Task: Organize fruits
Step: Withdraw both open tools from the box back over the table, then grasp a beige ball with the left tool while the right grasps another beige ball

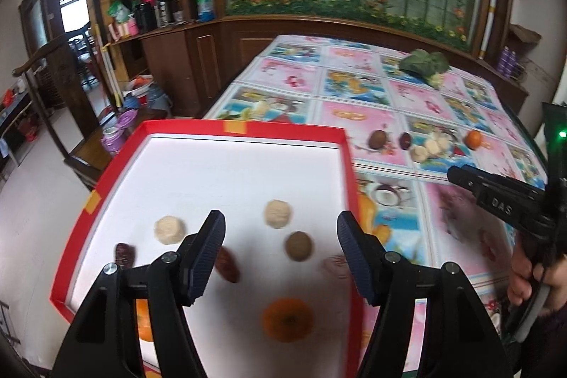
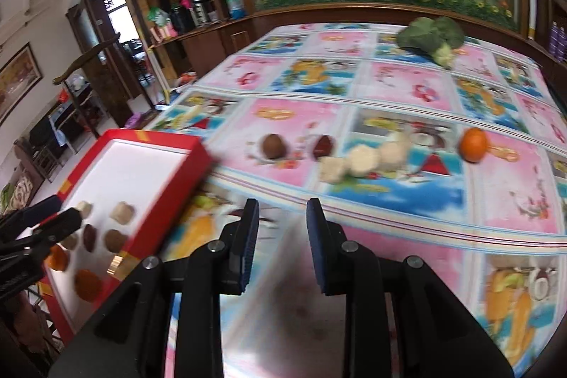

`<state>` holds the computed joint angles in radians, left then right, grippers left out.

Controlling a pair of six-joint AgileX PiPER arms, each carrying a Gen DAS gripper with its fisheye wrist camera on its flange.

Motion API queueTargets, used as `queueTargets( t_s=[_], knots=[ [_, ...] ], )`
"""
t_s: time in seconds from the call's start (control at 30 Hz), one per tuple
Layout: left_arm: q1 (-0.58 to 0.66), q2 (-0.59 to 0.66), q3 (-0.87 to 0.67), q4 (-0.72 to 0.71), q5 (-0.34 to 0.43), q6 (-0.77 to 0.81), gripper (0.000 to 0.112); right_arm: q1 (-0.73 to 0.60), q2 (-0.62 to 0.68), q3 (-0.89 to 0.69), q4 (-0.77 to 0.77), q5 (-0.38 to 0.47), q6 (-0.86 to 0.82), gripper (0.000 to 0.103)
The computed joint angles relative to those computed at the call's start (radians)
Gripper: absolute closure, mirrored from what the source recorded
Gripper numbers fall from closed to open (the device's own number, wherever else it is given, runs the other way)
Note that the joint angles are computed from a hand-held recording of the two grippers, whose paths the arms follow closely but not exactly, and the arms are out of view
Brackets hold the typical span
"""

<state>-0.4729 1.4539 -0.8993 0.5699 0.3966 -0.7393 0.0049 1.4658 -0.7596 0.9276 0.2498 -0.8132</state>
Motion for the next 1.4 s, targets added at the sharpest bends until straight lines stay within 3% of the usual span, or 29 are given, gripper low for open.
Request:
queueTargets(
  t_s=[0.23,0.77,1.13,1.4],
  knots=[
    [-0.088,0.071,-0.069,-0.12,0.033,0.116,0.047,-0.175,0.085,-0.072,-0.071,0.071,-0.003,0.073],
    [-0.157,0.284,-0.329,-0.208,0.156,0.192,0.047,-0.149,0.27,-0.274,-0.208,0.103,0.113,0.072],
    [-0.191,0.423,-0.531,-0.239,0.223,0.219,0.047,-0.184,0.297,-0.315,-0.131,0.166,-0.006,0.076],
    [-0.209,0.59,-0.729,-0.235,0.284,0.217,0.047,-0.393,0.231,-0.337,0.116,0.345,-0.184,0.076]
  ],
)
